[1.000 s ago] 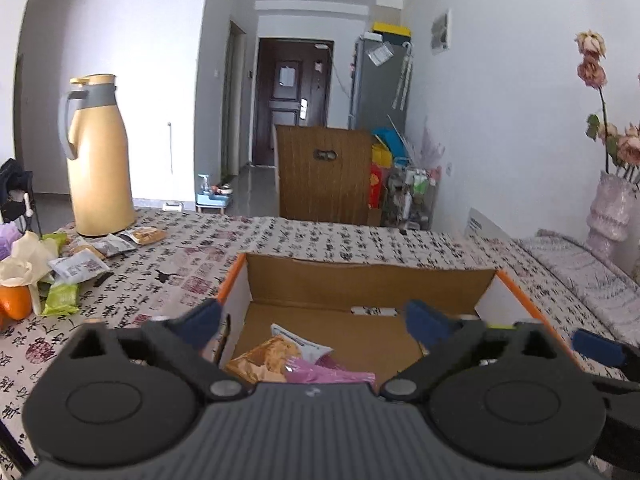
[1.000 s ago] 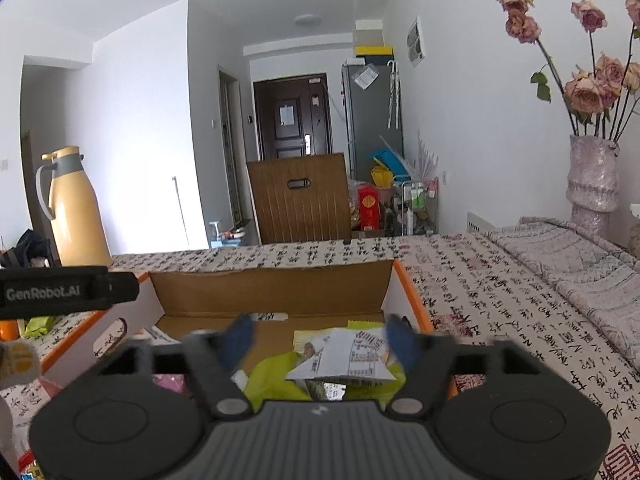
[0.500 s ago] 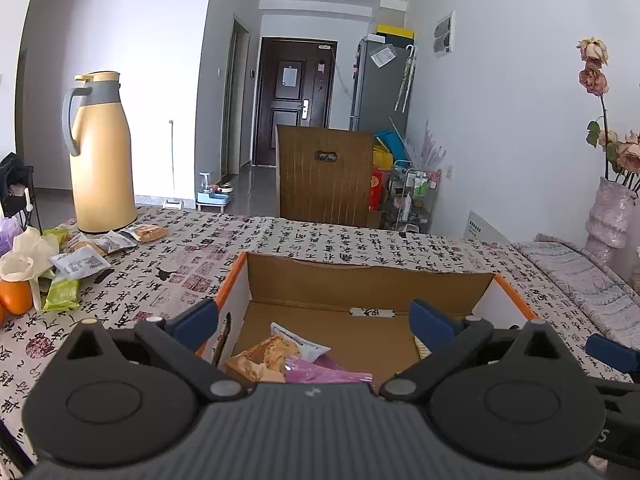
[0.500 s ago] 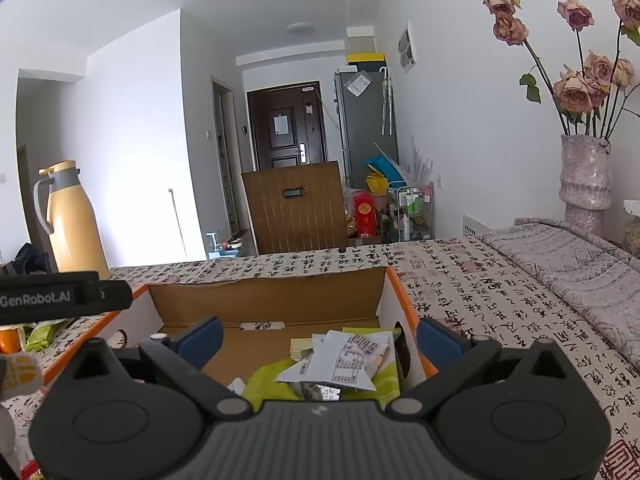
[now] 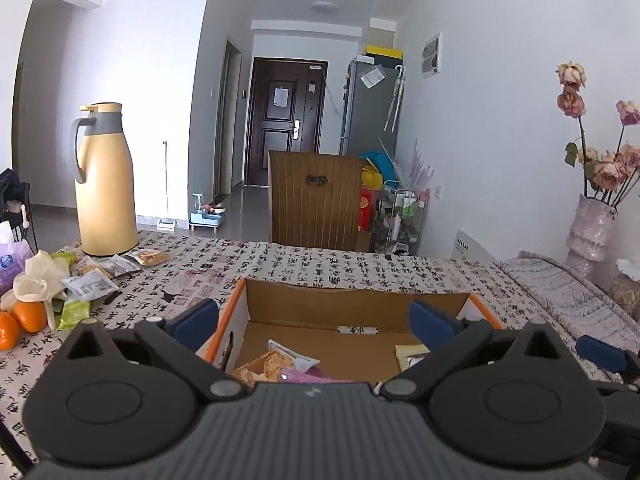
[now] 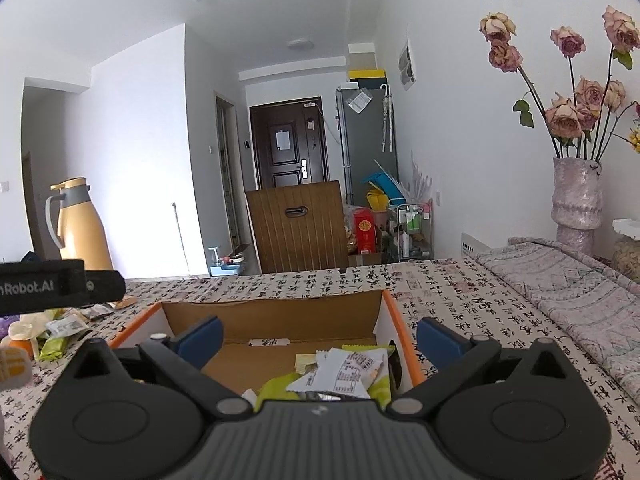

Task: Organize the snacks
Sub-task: 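Move both tools back to the pile and grasp a white wrapped packet with the right tool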

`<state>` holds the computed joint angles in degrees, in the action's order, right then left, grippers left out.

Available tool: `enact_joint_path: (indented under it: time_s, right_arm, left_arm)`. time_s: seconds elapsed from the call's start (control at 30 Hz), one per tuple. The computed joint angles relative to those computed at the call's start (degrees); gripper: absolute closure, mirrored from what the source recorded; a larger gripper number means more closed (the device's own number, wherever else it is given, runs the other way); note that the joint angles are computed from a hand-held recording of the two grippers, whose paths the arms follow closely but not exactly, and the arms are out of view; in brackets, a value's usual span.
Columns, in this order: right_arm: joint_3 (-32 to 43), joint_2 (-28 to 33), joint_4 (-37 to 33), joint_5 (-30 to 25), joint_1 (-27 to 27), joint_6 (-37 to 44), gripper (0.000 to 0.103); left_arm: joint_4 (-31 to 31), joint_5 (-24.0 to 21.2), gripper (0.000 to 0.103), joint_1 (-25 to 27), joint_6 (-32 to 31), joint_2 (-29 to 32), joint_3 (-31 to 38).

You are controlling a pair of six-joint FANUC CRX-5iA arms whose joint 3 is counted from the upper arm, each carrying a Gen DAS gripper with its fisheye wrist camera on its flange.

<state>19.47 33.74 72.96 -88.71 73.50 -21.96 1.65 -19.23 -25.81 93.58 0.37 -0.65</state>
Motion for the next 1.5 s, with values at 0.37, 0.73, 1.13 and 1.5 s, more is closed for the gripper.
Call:
enact_joint_path:
  time_s: [0.37, 0.73, 1.13, 1.5]
  right_arm:
    - [-1.3, -1.1, -2.5, -2.7, 3.1, 0.0, 0.000]
    - [-3.5, -2.5, -8.0, -3.9, 6.1, -0.4, 0.000]
    - [-4.5, -3.0, -14.6, -4.5, 7.8, -0.6, 0.000]
    - [-4.2, -3.2, -18.5, -6.5, 8.4, -1.8, 0.000]
  left_arm:
    - [3.1, -0.3, 0.000, 1.1, -5.0, -3.7, -5.0]
    - [7.4, -1.8, 0.000, 3.1, -11.4, -7.0, -11.1]
    - [9.7, -4.6, 0.000, 4.8, -15.1, -8.6, -15.2]
    - [11.0, -4.1, 0.000, 5.6, -14.9, -6.8, -16.7]
